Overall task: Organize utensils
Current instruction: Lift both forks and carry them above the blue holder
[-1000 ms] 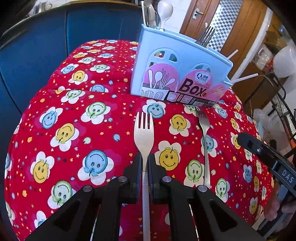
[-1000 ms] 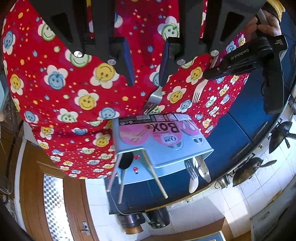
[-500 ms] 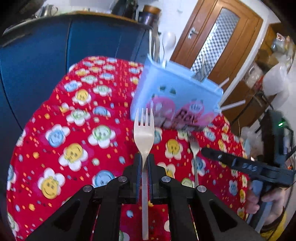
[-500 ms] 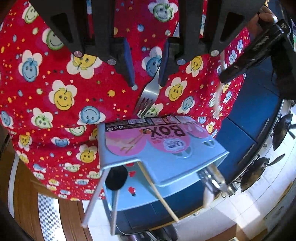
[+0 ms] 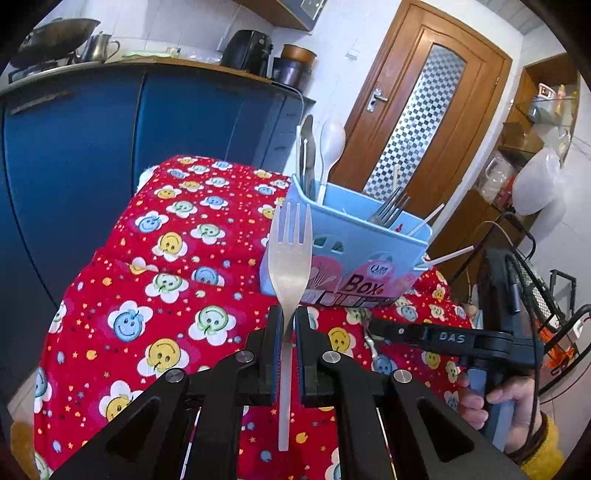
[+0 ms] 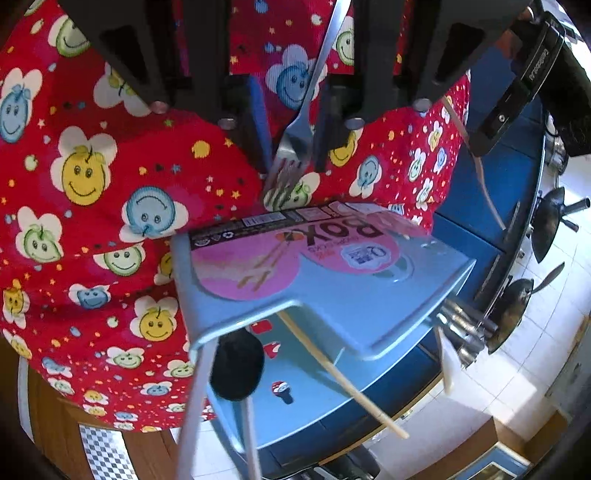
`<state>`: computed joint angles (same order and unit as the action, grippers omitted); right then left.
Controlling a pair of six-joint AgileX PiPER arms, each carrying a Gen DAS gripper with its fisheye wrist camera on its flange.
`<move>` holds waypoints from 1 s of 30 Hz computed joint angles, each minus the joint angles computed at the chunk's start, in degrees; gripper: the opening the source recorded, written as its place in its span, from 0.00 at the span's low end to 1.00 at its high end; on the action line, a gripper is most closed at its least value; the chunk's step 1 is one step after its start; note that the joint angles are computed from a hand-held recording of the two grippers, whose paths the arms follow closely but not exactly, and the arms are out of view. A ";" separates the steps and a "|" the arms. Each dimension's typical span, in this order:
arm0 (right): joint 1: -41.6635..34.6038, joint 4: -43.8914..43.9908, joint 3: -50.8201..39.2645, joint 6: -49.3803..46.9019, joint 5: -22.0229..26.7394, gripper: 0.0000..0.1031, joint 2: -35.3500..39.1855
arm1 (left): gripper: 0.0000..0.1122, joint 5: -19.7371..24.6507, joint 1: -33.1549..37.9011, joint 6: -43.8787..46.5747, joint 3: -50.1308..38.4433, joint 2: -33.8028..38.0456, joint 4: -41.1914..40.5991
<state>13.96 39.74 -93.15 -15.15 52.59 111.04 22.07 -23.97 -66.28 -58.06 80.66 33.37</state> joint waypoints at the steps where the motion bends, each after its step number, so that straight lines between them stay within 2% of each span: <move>1: -0.37 1.39 0.46 -0.79 -0.22 0.13 0.11 | 0.06 0.00 -0.32 -1.19 0.14 -0.17 1.20; 7: -2.98 10.54 5.99 -7.62 -1.34 0.07 -1.90 | 0.06 -0.28 -2.78 -9.75 1.09 -1.56 10.75; 16: -5.02 25.89 21.21 -25.59 -7.42 0.03 -15.24 | 0.05 2.33 -7.06 -19.25 1.21 -3.36 21.47; 22: -5.45 30.66 27.48 -32.71 -11.01 0.03 -23.29 | 0.05 4.25 -9.15 -22.84 0.72 -4.25 25.70; 26: -5.64 32.71 29.77 -35.73 -14.03 0.03 -26.79 | 0.05 6.37 -10.68 -23.57 -0.30 -4.52 27.34; 30: -6.85 34.68 30.25 -37.67 -14.65 0.03 -28.30 | 0.05 7.99 -11.48 -24.57 -1.75 -4.17 29.41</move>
